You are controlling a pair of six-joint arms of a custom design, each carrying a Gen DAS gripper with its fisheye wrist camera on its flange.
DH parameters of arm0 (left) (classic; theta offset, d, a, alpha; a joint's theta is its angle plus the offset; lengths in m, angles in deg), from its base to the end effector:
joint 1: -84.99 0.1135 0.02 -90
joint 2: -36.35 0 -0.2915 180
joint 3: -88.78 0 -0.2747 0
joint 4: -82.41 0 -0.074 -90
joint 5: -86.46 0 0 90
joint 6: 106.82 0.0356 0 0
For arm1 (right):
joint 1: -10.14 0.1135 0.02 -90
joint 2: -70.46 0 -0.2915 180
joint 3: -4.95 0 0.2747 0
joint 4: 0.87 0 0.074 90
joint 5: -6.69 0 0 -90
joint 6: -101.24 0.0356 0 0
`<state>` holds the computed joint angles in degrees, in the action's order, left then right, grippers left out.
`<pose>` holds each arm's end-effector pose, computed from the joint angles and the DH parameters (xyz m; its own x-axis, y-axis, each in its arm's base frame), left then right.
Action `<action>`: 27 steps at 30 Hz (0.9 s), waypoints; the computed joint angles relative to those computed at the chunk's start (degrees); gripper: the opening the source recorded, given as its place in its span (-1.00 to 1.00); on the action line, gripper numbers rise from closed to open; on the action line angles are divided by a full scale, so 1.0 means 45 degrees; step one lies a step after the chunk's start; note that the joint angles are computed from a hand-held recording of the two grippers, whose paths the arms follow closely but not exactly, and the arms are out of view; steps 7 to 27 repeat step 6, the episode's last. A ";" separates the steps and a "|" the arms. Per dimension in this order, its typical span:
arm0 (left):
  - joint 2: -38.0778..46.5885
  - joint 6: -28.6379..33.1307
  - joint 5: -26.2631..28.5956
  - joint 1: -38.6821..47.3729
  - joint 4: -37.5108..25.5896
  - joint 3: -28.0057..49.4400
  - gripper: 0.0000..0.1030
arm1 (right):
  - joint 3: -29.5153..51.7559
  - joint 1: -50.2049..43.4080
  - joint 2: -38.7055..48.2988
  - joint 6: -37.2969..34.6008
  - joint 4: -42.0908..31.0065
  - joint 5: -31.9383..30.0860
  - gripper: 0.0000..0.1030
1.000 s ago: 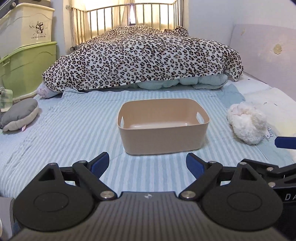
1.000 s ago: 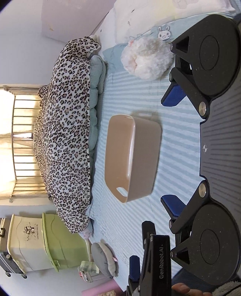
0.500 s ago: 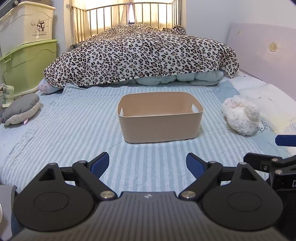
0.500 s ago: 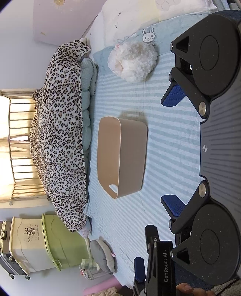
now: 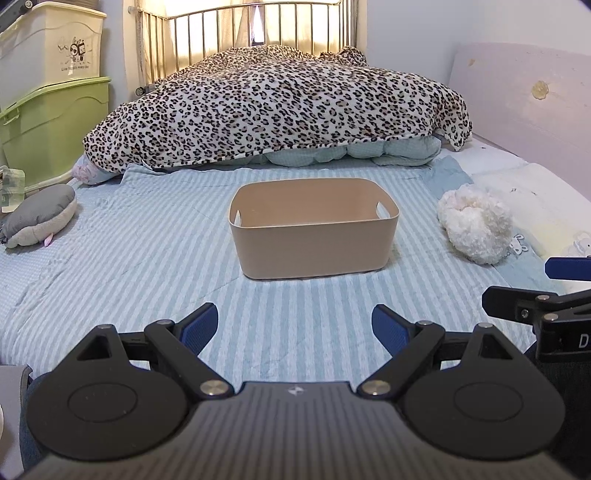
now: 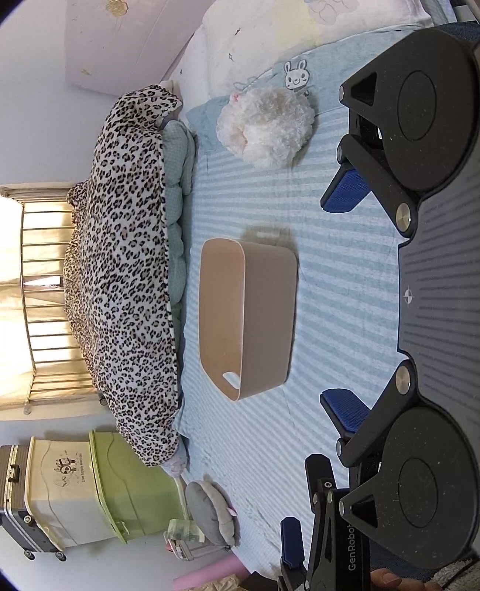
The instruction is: Organize objects
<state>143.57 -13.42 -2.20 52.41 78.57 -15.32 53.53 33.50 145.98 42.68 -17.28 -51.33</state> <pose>0.3624 -0.2325 0.1860 -0.4515 0.3589 -0.8169 0.5822 0.8123 0.0350 0.2533 0.0889 0.1998 -0.5287 0.2536 -0.8101 0.3434 0.9366 0.0691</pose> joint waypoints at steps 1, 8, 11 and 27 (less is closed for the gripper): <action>0.0042 -0.0022 -0.0025 -0.0007 -0.0021 0.0042 0.76 | 0.0002 -0.0017 0.0040 0.0030 0.0015 -0.0037 1.00; 0.0305 -0.0253 0.0124 0.0079 -0.0396 0.0403 0.76 | -0.0019 -0.0258 0.0304 0.0028 0.0285 -0.0366 1.00; 0.0305 -0.0253 0.0124 0.0079 -0.0396 0.0403 0.76 | -0.0019 -0.0258 0.0304 0.0028 0.0285 -0.0366 1.00; 0.0305 -0.0253 0.0124 0.0079 -0.0396 0.0403 0.76 | -0.0019 -0.0258 0.0304 0.0028 0.0285 -0.0366 1.00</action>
